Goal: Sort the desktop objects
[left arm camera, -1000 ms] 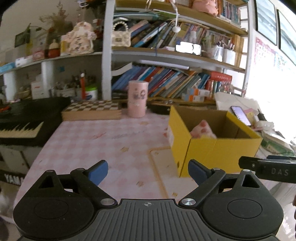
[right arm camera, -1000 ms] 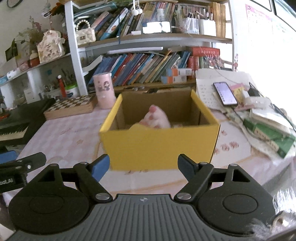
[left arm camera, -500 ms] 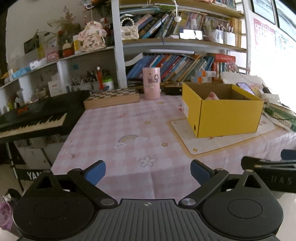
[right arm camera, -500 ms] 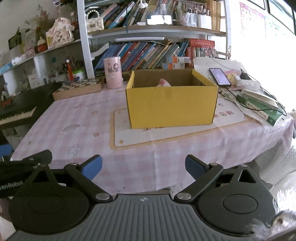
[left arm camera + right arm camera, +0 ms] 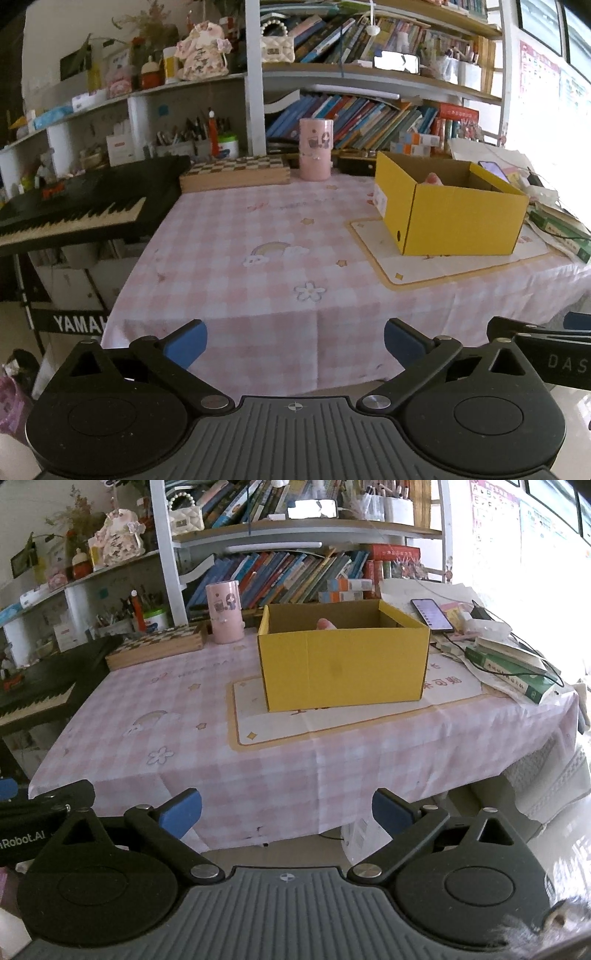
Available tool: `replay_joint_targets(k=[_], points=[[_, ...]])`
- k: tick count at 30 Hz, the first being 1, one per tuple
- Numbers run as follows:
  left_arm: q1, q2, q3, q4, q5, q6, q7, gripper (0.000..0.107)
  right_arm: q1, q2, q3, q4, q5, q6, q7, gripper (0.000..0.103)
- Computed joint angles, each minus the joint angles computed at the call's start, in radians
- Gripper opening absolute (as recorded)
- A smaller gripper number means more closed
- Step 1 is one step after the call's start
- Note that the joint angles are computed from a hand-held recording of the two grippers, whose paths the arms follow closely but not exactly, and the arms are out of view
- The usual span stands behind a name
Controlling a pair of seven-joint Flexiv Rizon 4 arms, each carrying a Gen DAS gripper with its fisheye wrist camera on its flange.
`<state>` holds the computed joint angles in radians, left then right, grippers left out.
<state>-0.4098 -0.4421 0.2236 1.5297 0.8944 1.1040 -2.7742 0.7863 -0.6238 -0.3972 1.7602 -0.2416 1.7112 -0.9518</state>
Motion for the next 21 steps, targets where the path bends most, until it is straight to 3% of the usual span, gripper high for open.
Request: replay_joint_targets(k=[21], points=[[0.008,0.009,0.004,0.020,-0.012,0.019,-0.001,0.103,0.013,0.011,-0.008,0.007,-0.035,-0.028,0.032,0.101]])
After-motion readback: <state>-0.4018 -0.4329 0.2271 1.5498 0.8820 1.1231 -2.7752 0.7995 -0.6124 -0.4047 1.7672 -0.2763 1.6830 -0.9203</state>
